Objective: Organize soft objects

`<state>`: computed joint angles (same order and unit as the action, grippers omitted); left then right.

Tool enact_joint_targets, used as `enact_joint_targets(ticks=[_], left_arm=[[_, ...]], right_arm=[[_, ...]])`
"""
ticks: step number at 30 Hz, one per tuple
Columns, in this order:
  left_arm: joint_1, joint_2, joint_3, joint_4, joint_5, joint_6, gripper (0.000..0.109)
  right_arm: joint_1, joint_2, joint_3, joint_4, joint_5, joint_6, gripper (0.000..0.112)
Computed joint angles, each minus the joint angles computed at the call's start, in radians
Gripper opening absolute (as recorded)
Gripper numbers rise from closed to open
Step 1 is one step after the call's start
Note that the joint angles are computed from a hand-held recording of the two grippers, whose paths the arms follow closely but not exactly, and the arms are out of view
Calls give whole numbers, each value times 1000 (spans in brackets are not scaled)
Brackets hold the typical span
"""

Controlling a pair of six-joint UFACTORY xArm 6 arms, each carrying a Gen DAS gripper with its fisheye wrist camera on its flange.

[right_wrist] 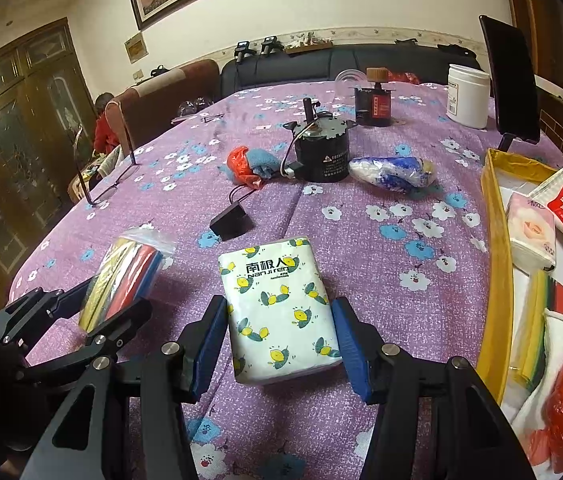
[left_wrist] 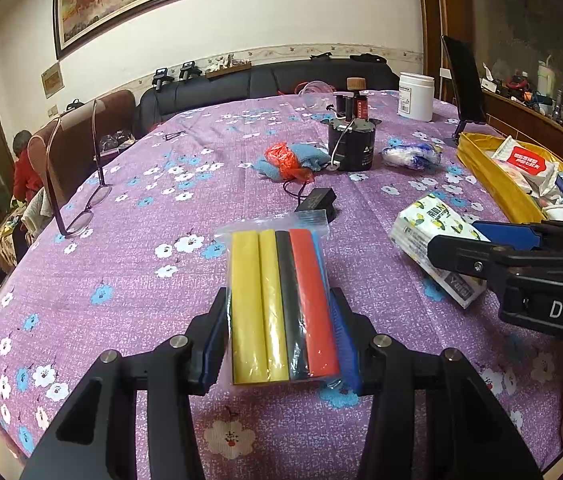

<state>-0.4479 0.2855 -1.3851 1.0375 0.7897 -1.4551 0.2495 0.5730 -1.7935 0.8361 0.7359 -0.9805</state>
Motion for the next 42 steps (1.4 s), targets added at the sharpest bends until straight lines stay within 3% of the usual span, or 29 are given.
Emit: enact_joint_targets(ticks=[38, 42], left_arm=[[-28, -20, 22, 59, 57, -91, 46], [-24, -28, 32, 31, 28, -93, 46]], right_arm=[[-6, -20, 28, 45, -36, -16, 58], [-10, -43, 55, 47, -40, -21, 58]])
